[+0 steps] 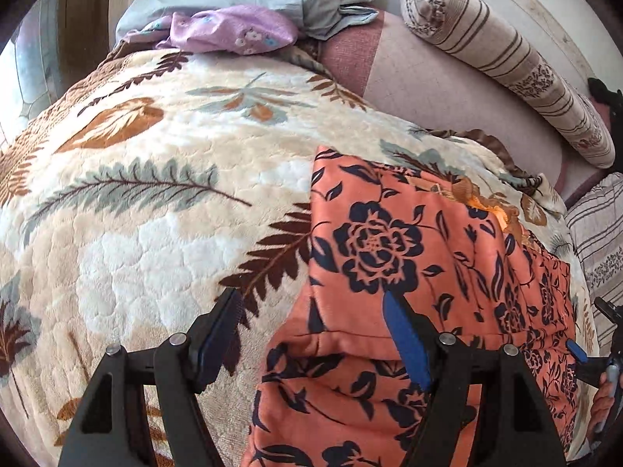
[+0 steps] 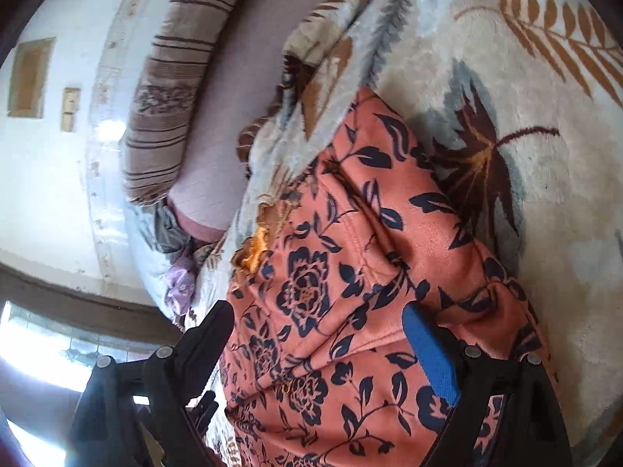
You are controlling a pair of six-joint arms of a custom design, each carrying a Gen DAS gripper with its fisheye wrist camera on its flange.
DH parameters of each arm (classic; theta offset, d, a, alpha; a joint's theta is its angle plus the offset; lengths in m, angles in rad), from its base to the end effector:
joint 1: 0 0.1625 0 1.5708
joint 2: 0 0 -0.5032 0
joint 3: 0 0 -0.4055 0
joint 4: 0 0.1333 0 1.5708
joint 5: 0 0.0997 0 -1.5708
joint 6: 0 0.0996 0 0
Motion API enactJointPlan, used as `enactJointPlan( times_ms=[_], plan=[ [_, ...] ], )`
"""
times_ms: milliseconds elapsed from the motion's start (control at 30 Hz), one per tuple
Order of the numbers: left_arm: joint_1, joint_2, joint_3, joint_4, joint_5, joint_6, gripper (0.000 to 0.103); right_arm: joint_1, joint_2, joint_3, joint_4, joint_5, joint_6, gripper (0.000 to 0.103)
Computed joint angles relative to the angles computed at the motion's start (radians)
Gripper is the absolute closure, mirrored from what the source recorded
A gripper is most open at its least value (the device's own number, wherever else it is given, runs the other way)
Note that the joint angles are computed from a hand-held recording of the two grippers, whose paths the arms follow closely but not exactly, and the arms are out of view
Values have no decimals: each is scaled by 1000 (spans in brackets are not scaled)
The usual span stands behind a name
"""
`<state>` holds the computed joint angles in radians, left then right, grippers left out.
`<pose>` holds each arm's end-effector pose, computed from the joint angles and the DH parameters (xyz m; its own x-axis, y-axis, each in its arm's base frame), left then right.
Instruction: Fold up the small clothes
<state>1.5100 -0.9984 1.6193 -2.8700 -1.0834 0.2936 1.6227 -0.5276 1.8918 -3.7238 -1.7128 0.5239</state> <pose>0.1349 -0.7448 0.3436 -0.8476 -0.0045 -0.5306 0.3057 0.8133 -0.4951 0.1532 -0.6511 0.0202 -0.8788 0.3944 -0.2686 0.4655 0.5849 -0.6642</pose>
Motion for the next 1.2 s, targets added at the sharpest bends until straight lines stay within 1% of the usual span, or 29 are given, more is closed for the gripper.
enactJointPlan(
  times_ms=[100, 133, 167, 200, 233, 300, 400, 433, 467, 500, 533, 567, 600, 633, 667, 700, 733, 767, 800, 833, 867, 900, 1000, 1033, 1067, 1100, 1133, 1167, 1200],
  plan=[
    [14, 22, -7, 12, -7, -11, 27, 11, 20, -56, 45, -76, 14, 14],
    [18, 26, -4, -5, -9, 3, 27, 21, 22, -74, 69, -115, 4, 17],
    [18, 29, 2, -29, -8, 23, 27, 32, 22, -95, 117, -153, -16, 41],
    [15, 30, 5, -35, 0, 35, 27, 33, 18, -119, 186, -166, -30, 89],
    [14, 31, 5, -36, 5, 43, 27, 42, 16, -131, 220, -199, -38, 96],
    [16, 29, -4, -15, -3, 48, 27, 87, 17, -142, 200, -291, -117, 97],
    [21, 20, -17, 8, -14, 44, 27, 163, 30, -126, 75, -424, -272, 97],
    [20, 17, -15, -10, -15, 43, 27, 168, 36, -124, 83, -449, -296, 96],
    [17, 14, -17, -20, -17, 41, 27, 156, 39, -120, 124, -448, -290, 93],
    [13, 12, -19, -23, -23, 39, 27, 134, 32, -112, 190, -425, -243, 93],
    [9, 11, -24, -17, -32, 35, 27, 103, 36, -97, 215, -392, -199, 93],
    [4, 11, -27, -13, -39, 35, 27, 74, 33, -69, 198, -338, -175, 91],
    [-1, 14, -29, -12, -37, 46, 27, 68, 32, -49, 139, -310, -179, 92],
    [-7, 25, -37, -2, -20, 63, 27, 72, 28, -41, 119, -313, -186, 90],
    [-11, 41, -50, 24, 14, 78, 27, 82, 24, -37, 111, -337, -193, 84],
    [-14, 68, -67, 51, 77, 87, 27, 92, 20, -31, 90, -356, -208, 74],
    [-11, 88, -69, 36, 108, 103, 25, 101, 15, -22, 66, -377, -217, 66],
    [-12, 88, -54, -21, 99, 137, 23, 112, 11, -14, 31, -400, -220, 45],
    [-16, 91, -45, -44, 113, 159, 23, 121, 10, -5, -21, -409, -230, 32],
    [-17, 90, -41, -54, 116, 165, 23, 124, 6, 1, -70, -383, -252, 32],
    [-15, 88, -41, -49, 110, 159, 23, 122, 0, -3, -86, -341, -272, 32],
    [-13, 87, -44, -42, 104, 155, 23, 120, -7, -13, -74, -297, -283, 32],
    [-15, 90, -44, -47, 114, 168, 22, 86, 0, -76, 40, -102, -286, 31],
    [-15, 92, -48, -43, 113, 166, 22, 63, 7, -107, 106, -43, -279, 29],
    [-14, 92, -49, -41, 110, 163, 22, 42, 18, -143, 178, -21, -266, 29],
    [-13, 92, -48, -44, 106, 166, 22, 24, 27, -167, 235, -40, -228, 29],
    [-11, 92, -47, -50, 101, 173, 22, 0, 37, -178, 254, -52, -174, 29],
    [-10, 92, -46, -52, 98, 178, 22, -18, 38, -173, 230, -22, -126, 35],
    [-9, 92, -48, -50, 94, 181, 22, -18, 33, -146, 171, -2, -105, 35]
  ],
)
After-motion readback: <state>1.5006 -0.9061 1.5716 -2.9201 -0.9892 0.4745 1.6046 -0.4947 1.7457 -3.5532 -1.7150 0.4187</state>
